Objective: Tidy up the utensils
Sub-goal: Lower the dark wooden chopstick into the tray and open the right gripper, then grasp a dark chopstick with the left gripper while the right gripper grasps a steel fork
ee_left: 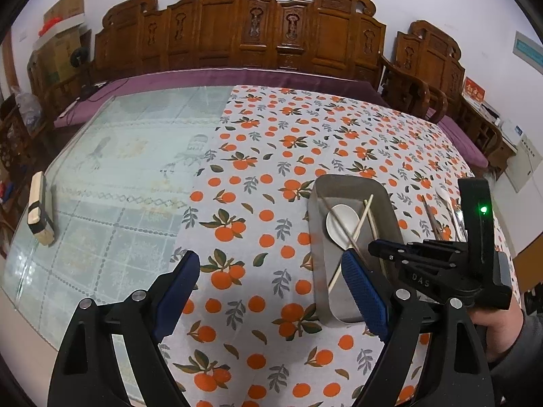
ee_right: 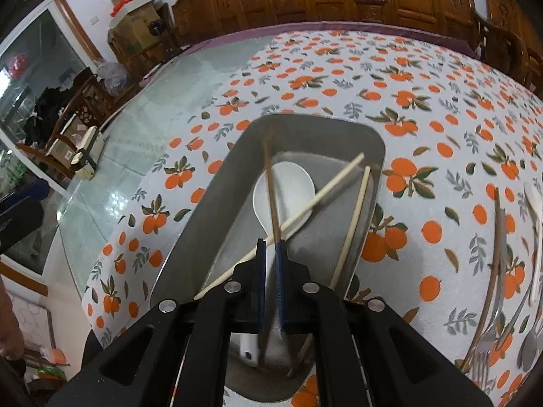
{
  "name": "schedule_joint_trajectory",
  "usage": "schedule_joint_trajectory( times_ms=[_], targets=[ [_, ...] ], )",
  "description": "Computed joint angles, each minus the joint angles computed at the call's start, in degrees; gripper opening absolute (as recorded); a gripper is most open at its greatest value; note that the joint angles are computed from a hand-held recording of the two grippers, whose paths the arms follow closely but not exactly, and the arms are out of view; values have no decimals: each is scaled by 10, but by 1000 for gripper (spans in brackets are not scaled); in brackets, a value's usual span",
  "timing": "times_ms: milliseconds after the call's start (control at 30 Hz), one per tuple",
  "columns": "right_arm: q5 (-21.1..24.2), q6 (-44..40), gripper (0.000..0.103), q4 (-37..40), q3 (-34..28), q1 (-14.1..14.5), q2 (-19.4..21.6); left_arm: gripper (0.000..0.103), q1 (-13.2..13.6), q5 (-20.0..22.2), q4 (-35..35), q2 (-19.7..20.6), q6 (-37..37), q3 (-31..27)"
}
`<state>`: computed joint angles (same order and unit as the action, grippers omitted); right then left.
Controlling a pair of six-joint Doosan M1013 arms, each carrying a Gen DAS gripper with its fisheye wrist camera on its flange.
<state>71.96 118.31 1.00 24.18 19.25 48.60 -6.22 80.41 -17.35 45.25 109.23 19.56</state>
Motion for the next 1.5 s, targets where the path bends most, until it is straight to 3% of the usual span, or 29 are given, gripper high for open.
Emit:
schedule_joint_trajectory(
  times_ms=[233,600,633,667,733,1133,1500],
  targets=[
    [-40,-22,8,-28,58,3,-45,82,-7,-13,-3,-18,7,29],
    [-113,-19,8,-66,226,5,-162,82,-29,-37,-12,-47,18,83],
    [-117,-13,10,-72,241,4,-173,82,-31,-40,-13,-49,20,88],
    [-121,-8,21,-77,252,3,-180,82,-33,-40,-15,-50,21,90],
    [-126,3,30,-87,275,2,-195,82,-38,-42,-17,-55,25,100],
    [-142,64,30,-135,375,-11,-258,82,-68,-48,-32,-74,52,148],
    [-138,90,30,-147,424,-23,-286,82,-97,-42,-37,-73,72,160]
  ],
)
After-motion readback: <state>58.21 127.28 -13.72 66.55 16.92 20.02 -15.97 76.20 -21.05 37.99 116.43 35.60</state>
